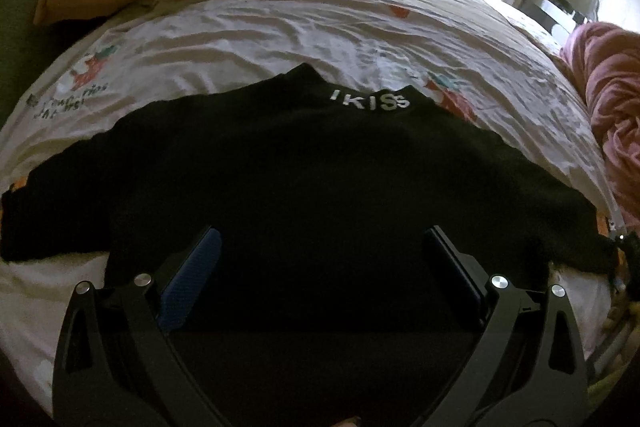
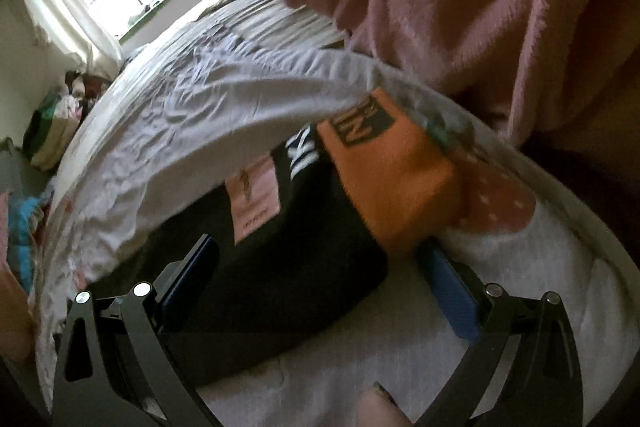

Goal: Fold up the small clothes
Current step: 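Grasp the orange-cuffed black sock with the right gripper and lift it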

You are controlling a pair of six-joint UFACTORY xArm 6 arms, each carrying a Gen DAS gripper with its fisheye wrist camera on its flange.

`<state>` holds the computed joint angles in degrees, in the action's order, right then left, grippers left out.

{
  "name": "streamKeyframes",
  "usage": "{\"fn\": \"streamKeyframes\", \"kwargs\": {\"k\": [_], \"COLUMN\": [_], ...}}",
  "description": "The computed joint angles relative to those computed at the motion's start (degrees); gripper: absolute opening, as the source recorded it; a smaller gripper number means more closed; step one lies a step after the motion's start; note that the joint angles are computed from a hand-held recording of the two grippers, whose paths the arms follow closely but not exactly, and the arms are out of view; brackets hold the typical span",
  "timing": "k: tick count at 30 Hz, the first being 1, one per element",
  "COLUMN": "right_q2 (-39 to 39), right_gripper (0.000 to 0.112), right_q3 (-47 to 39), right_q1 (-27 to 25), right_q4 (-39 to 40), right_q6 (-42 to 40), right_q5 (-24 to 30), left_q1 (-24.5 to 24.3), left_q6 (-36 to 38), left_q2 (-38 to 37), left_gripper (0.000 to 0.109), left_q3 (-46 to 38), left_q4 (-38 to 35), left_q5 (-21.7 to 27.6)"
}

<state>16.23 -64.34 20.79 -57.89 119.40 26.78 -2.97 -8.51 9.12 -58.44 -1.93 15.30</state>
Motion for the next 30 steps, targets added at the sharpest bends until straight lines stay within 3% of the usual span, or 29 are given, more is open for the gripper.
{"fn": "streamKeyframes", "kwargs": {"k": [2,4,6,7,8,12,15,23,30], "right_q2": [-0.55,-0.58,-1.08,-1.91,-2.76,-5.16,-6.14,-4.18,2.42], "right_gripper": [0.076,0.046,0.031,0.019,0.015,0.013,0.013,0.012,0.012], "right_q3": [0.41,0.27,0.68,1.40,1.84,1.56,-0.30,-8.38,-18.83], "right_q1": [-0.39,-0.45,-0.49,-0.68,-0.66,0.75,2.37,6.96,10.69], "right_q4": [-2.70,-4.38,-7.35,-11.06,-15.17,-24.80,-28.49,-30.08,-26.08], "right_q6": [2.90,4.09,6.97,10.59,14.08,19.18,18.26,9.96,0.23], "right_q5": [0.26,0.92,0.77,-0.14,-0.74,-1.52,-2.14,-2.97,-4.69], "left_q1": [0.19,0.46,0.60,0.76,0.83,1.19,1.35,2.26,3.33], "left_q6": [1.13,1.03,1.32,1.34,1.39,3.46,5.46,10.94,17.13], "left_q2": [-0.24,-0.78,-1.17,-1.41,-1.42,-2.37,-3.45,-6.21,-7.46], "left_gripper": [0.094,0.094,0.094,0.094,0.094,0.094,0.094,0.094,0.094], "left_q3": [0.32,0.93,1.29,1.45,1.38,1.65,2.15,3.51,3.64], "left_q4": [-1.93,-2.34,-3.10,-3.36,-3.52,-6.49,-8.84,-16.11,-23.53], "left_q5": [-0.09,-0.38,-0.48,-0.48,-0.44,-0.52,-0.76,-1.22,-0.77]}}
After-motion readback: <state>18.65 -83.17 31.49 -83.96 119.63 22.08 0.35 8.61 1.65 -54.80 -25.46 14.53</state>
